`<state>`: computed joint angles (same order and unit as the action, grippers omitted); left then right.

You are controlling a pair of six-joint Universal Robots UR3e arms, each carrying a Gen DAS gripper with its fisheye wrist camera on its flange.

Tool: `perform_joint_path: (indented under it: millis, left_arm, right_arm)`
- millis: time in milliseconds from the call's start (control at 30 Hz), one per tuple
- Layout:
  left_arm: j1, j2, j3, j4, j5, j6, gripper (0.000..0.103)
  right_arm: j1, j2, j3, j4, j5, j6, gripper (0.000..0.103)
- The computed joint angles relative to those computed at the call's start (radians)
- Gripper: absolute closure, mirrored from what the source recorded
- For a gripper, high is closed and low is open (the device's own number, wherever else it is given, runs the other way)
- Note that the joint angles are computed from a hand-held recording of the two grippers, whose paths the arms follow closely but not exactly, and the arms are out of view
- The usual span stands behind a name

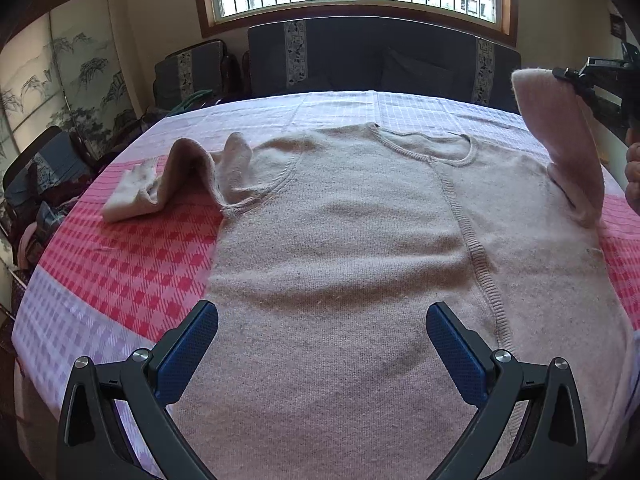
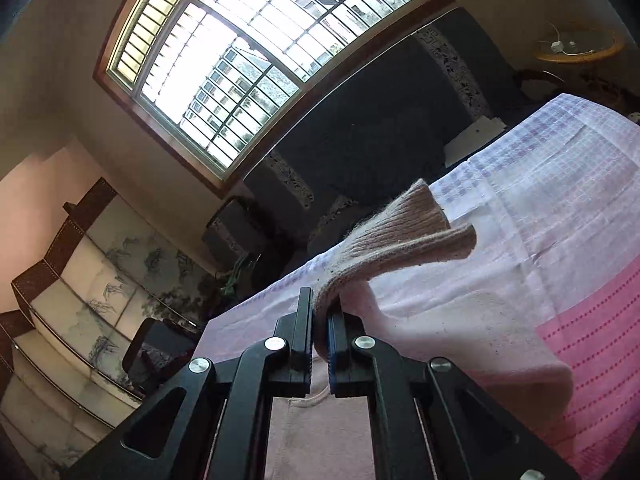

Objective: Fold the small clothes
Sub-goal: 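Fold the held sleeve across the sweater body and open the right tool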

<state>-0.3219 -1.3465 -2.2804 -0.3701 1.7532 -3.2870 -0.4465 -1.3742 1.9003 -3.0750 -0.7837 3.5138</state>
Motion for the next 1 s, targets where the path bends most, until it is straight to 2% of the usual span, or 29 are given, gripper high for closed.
perform_joint_path:
  millis: [100,267,433,600,633,700,733,800,833,900,1000]
  left_arm:
    - [0.083,0.07,-0.064,0.004,-0.061,0.031,0.0]
    - [0.218,0.174,-0.166,0.005,-0.165,0.095,0.0]
    - [0.314,0.252,-0.237,0.0,-0.237,0.153,0.0]
    - [0.394,0.333,-0.274,-0.053,-0.301,0.189,0.0]
    - [0.407,0.349,-0.277,-0.069,-0.31,0.193,0.0]
    - [0.432,0.389,-0.281,-0.108,-0.33,0.197,0.0]
    - [0.444,0.412,-0.284,-0.128,-0.341,0.2,0.0]
    - [0.456,0.449,-0.286,-0.161,-0.35,0.209,0.0]
    - [0.451,0.456,-0.287,-0.162,-0.343,0.208,0.0]
    - [0.437,0.468,-0.286,-0.165,-0.326,0.206,0.0]
    - [0.44,0.479,-0.269,-0.194,-0.336,0.215,0.0]
  right_arm:
    - [0.226,0.142,-0.091,-0.074,-0.143,0.078,0.097]
    - [0.479,0.355,-0.28,-0.057,-0.313,0.126,0.097]
    - [0.616,0.463,-0.435,0.034,-0.418,0.099,0.097]
    - [0.702,0.496,-0.557,0.197,-0.492,-0.069,0.088]
    - [0.723,0.507,-0.598,0.249,-0.516,-0.113,0.085]
    - [0.743,0.52,-0.656,0.327,-0.515,-0.198,0.068]
    - [0.761,0.524,-0.675,0.345,-0.543,-0.243,0.064]
    - [0.817,0.547,-0.743,0.403,-0.643,-0.339,0.033]
    - [0.832,0.563,-0.777,0.424,-0.658,-0.368,0.03]
    - [0.816,0.547,-0.736,0.376,-0.561,-0.379,0.031]
    - [0.749,0.474,-0.576,0.229,-0.407,-0.266,0.031]
